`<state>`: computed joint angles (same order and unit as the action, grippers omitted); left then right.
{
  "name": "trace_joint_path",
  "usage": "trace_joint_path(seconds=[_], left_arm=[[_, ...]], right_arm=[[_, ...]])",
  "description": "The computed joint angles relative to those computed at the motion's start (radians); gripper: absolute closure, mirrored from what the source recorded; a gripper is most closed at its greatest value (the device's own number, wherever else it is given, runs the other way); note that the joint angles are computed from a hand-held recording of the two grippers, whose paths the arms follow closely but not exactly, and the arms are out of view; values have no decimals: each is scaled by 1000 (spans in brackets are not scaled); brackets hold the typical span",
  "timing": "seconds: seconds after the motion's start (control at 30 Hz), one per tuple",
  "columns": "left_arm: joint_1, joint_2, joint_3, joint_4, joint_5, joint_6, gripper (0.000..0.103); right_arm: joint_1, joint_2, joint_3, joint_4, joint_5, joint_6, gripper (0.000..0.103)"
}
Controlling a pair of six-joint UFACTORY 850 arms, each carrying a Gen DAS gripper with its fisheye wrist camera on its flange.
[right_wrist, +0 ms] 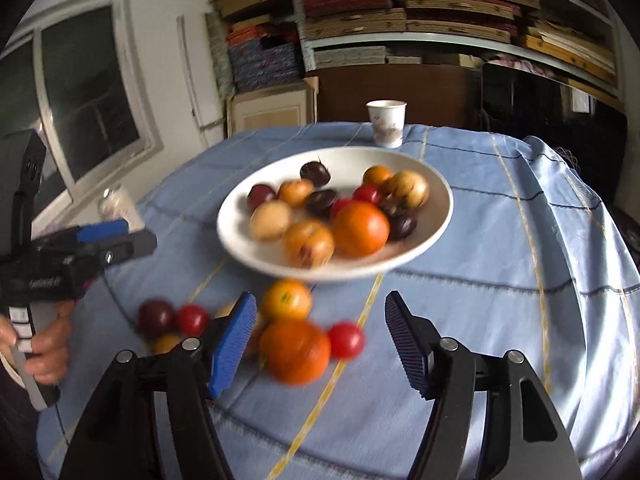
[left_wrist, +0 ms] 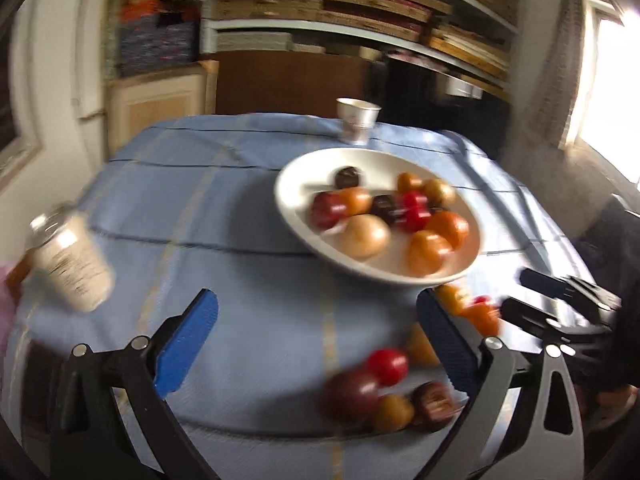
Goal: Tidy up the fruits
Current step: 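Withdraw both tools from the plate back over the fruit pile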
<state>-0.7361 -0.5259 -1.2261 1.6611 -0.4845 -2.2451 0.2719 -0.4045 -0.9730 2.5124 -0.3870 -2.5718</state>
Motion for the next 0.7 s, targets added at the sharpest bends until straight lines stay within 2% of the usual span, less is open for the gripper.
trace_joint_path(seconds=[0.07,0.13,0.23,0.3,0.43,0.53,0.7], left_arm=[[-5,6,17,-26,-32,8,5],[3,14,29,-42,-12,-5,5],[13,22,42,-26,27,-46,5],[11,19,37,-54,8,-19,5],[-3,14,30,-71,-43,8,5],[-5,14,28,-73,-42,20,5],[-5,10,22,-99,-41,48,5]], right_arm=[[10,8,12,-32,15,25,35],[11,10,16,-102,14,93,35],[19,15,29,-92,10,74,35],[25,17,32,-49,17,32,35],[23,13,27,-66,23,56,35],[27,9,20,-98,40,83,42],[34,6,17,-118,54,91,47]])
